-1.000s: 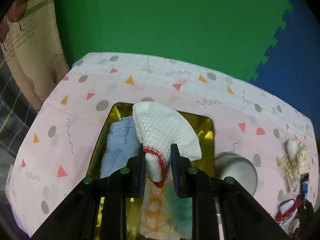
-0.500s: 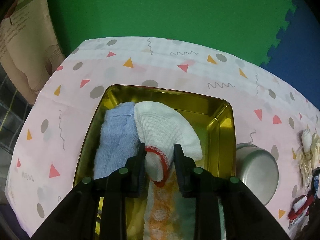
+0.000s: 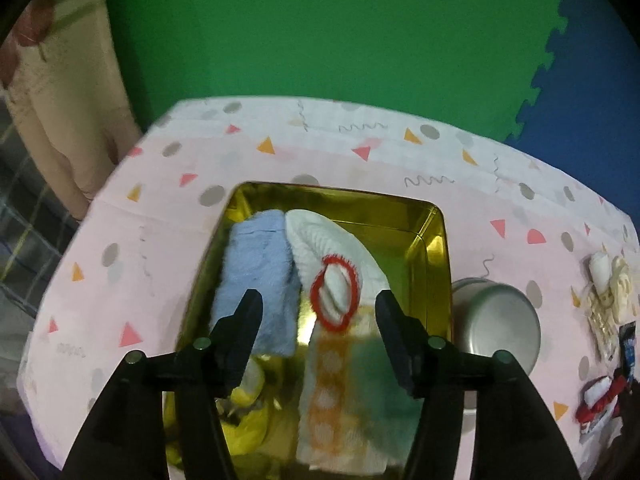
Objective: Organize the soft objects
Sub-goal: 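Open the left gripper to release the white sock and withdraw, then carry the blue pouch over the tin box with the right gripper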
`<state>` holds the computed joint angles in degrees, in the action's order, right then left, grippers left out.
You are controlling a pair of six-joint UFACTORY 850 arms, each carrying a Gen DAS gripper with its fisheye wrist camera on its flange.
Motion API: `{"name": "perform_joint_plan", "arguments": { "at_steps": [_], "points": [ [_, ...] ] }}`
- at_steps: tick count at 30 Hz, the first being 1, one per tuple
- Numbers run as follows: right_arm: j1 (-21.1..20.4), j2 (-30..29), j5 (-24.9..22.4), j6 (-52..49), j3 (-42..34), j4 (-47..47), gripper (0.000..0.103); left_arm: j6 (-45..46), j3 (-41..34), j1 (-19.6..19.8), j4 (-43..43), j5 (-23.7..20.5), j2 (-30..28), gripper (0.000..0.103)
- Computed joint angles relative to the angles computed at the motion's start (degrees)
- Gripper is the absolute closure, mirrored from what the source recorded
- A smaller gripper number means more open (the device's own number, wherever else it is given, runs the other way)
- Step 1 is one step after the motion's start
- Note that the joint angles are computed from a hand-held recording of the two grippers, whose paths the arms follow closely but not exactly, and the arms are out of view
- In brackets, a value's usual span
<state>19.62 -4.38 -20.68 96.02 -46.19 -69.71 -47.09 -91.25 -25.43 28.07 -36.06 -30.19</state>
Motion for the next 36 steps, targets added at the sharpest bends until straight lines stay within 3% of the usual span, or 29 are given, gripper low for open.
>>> {"name": "perform_joint_plan", "arguments": {
  "at_steps": [6, 17, 21, 36],
  "points": [
    [-0.07, 0.06, 0.07, 0.15, 0.15, -0.2, 0.063, -13.35, 7.81, -3.31, 11.83, 0.0, 5.93, 0.039],
    [-0.61, 0.43, 1.72, 2.31, 0.71, -1.72, 0.064, -25.7, 16.56, -6.2, 18.71, -1.12, 11.6, 0.039],
    [-0.2, 0.54, 0.03, 3.09, 0.85, -2.15, 0.073, -28.8, 18.76, -6.62, 19.62, -1.31, 12.68, 0.039],
    [3.32, 2.05, -7.0, -0.53, -0.73, 2.24, 0.073, -34.61, 21.94, -8.15, 26.17, -1.52, 14.19, 0.032]
  ]
}}
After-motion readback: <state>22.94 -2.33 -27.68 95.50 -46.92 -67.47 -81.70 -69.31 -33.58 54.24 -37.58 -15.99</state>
